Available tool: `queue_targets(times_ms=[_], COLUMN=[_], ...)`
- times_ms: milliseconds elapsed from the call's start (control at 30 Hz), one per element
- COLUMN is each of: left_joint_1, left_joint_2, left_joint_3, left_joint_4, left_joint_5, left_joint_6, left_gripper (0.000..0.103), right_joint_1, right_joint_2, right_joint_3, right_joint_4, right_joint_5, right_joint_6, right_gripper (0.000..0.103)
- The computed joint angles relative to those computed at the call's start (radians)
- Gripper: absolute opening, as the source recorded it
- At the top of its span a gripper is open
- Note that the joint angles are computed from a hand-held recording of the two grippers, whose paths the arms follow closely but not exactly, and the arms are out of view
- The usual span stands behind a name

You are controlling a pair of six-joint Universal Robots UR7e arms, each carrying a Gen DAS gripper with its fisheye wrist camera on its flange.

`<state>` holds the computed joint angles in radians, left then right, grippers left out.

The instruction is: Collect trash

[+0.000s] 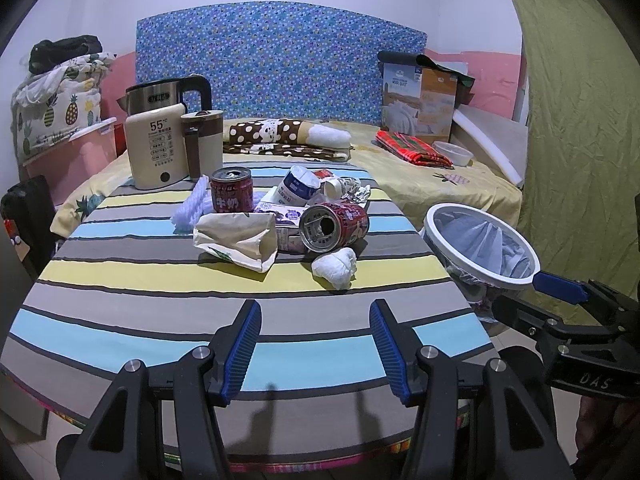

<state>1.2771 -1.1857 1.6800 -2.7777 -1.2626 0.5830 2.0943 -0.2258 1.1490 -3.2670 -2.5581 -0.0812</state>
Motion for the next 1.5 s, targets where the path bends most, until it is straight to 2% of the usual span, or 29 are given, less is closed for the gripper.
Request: queue_targets(times_ms=[233, 500, 767, 1133, 1300, 1500], left_joint_1=[0.015, 0.045, 0.073, 0.097, 0.109, 0.122], left_joint_2=[0.051, 0.138, 0.25, 0.367, 0.407, 0.41], left_joint_3=[-0.054, -0.18, -0.36, -0.562, -0.644, -0.672], left_joint_4=[0.004, 0.03, 0.096, 0.134, 0.203, 0.295], left_joint_5=[0.029, 0.053, 0.074, 0.093, 0.068, -0.039], left_joint_6=[0.0, -0.024, -0.073, -0.104, -0.095, -0.076], left_gripper=[0.056, 0.056, 0.056, 0.056, 0.056, 0.056], right_joint_1=[-0.018, -0.049, -0.07, -0.076, -0.084, -0.093], right_joint_2=[-0.004, 0.014, 0.065, 0.18, 0.246, 0.204], right_joint_3=[-0.01, -0.074, -0.201, -0.438, -0.571, -0.494], right_joint_4=[0.052, 0.142, 0.23, 0.27, 0.344, 0.326], right_joint_5=[0.05, 0.129, 0.173, 0.194, 0.182, 0.154], right_joint_6=[0.009, 0.022, 0.006, -0.087, -0.103, -0.067], right_gripper=[0.083, 0.083, 0.083, 0.083, 0.083, 0.083])
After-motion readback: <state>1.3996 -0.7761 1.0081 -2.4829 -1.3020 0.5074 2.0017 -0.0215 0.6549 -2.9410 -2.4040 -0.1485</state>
